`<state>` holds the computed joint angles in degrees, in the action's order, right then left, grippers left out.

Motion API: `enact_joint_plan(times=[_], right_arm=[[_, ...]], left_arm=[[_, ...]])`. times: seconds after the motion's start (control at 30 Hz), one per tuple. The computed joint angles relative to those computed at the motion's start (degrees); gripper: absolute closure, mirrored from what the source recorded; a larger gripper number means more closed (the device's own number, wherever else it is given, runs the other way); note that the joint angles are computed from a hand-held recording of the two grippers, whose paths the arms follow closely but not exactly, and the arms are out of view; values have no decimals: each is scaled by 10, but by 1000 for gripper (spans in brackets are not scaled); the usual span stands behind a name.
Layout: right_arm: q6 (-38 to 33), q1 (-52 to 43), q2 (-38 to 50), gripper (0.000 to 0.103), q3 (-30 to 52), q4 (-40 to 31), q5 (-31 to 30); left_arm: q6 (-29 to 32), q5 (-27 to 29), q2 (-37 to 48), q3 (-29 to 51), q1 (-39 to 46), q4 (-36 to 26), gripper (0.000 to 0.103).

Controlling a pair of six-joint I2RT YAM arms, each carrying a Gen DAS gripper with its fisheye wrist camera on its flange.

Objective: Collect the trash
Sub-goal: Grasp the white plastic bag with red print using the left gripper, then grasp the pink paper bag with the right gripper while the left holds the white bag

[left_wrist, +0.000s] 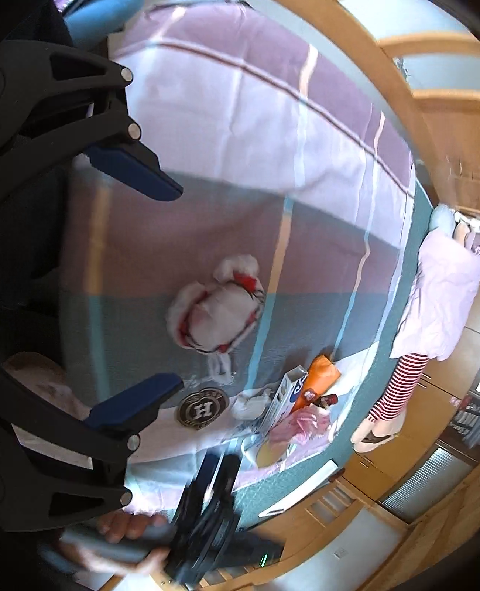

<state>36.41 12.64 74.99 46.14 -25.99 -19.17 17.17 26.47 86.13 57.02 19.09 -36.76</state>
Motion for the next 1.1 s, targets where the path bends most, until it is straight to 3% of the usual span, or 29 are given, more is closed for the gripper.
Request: enact_joint_plan(times=[0.2,0.27,0.33,0.37,0.43,0.5,0.63,0.83,0.87,0.93,1.03,1.1], right_arm=[[-19,-22,-84,40,-20,-64,55],[-13,-10,-81,40,-24,-58,80],[-25,-13,-79,40,-18,-67,113],[-32,-11,-76,40,-12,-70,136],[-44,-1,-60,40,-4,-50,192],[-43,9,-27,40,11,-18,211],[-62,44,72,40,84,25,283],[-129,79,303,41,302,-58,408],[-130,78,330,43,328,-75,412],[-133,77,364,73,361,-96,408],[-139,85,354,83,344,-77,416],[-136,97,321,84,315,-56,426]], left_arm=[[-77,-81,131,39,-102,89,7],[-85,-77,161,45,-110,105,18],[-81,-63,180,36,-114,126,39],[-75,-50,181,23,-111,142,43],[-65,-38,157,-35,-106,210,56],[-52,-30,132,-61,-108,229,62],[-39,-20,89,-104,-106,242,65],[-60,-18,107,-93,-99,232,65],[-55,-19,105,-94,-97,230,65],[-46,-23,97,-102,-97,234,64],[-44,-18,100,-97,-89,228,63],[-46,-13,103,-94,-86,225,63]])
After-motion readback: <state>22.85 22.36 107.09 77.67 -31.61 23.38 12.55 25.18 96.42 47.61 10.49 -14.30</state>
